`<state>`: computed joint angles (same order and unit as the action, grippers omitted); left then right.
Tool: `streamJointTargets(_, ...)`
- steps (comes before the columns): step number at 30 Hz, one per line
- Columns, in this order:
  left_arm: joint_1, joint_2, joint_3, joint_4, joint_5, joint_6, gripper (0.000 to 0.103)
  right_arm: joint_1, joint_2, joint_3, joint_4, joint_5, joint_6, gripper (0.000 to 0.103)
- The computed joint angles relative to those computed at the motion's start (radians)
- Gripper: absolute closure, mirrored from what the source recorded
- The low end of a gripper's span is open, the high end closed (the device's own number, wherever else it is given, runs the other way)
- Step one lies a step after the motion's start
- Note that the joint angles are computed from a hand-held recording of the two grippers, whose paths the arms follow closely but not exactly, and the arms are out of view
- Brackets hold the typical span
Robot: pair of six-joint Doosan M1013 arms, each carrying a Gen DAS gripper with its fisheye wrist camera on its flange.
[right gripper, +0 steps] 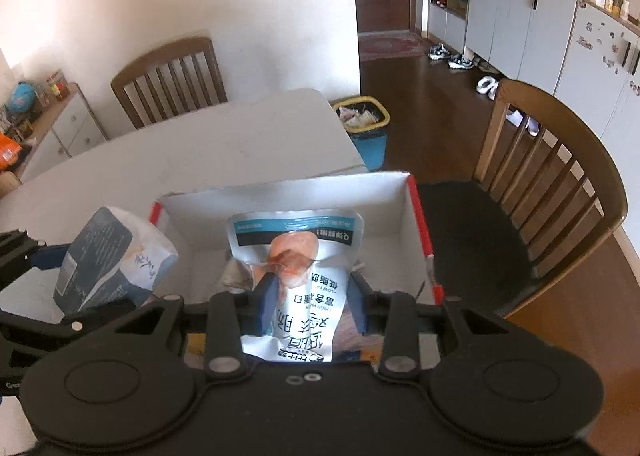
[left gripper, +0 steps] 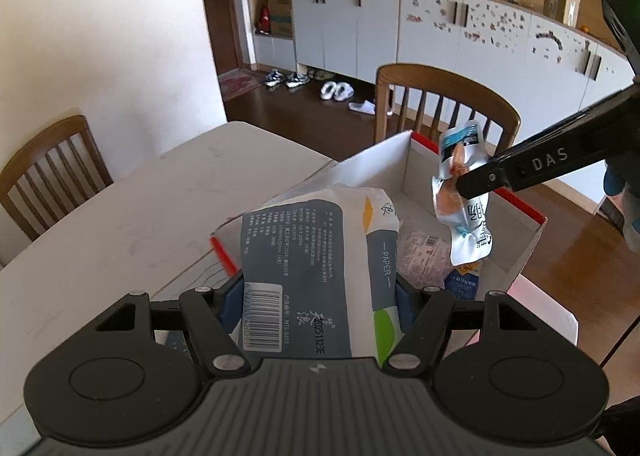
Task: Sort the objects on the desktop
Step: 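Lower both items into the box and open both tools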
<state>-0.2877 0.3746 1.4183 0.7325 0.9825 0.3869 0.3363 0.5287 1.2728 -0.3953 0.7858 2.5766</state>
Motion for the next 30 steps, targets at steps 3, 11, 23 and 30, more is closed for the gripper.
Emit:
streamJointTargets(3, 0.011, 0.024, -0.026, -0.026, 0.01, 0.045, 0.033, -0.008, 0.007, -0.002, 0.028, 0.013, -0.045, 0.066)
streamJointTargets(11, 0.045, 0.092, -0.106, -0.095, 0.029, 0.161, 0.033, -0.04, 0.023, 0.0, 0.134, 0.05, -0.165, 0.066)
streamJointTargets(23, 0.073, 0.174, -0.198, -0.18, 0.042, 0.318, 0.033, -0.058, 0.067, -0.031, 0.265, 0.116, -0.328, 0.066)
streamJointTargets(30, 0.09, 0.202, -0.23, -0.239, 0.028, 0.422, 0.033, -0.058, 0.081, -0.034, 0.284, 0.133, -0.347, 0.066)
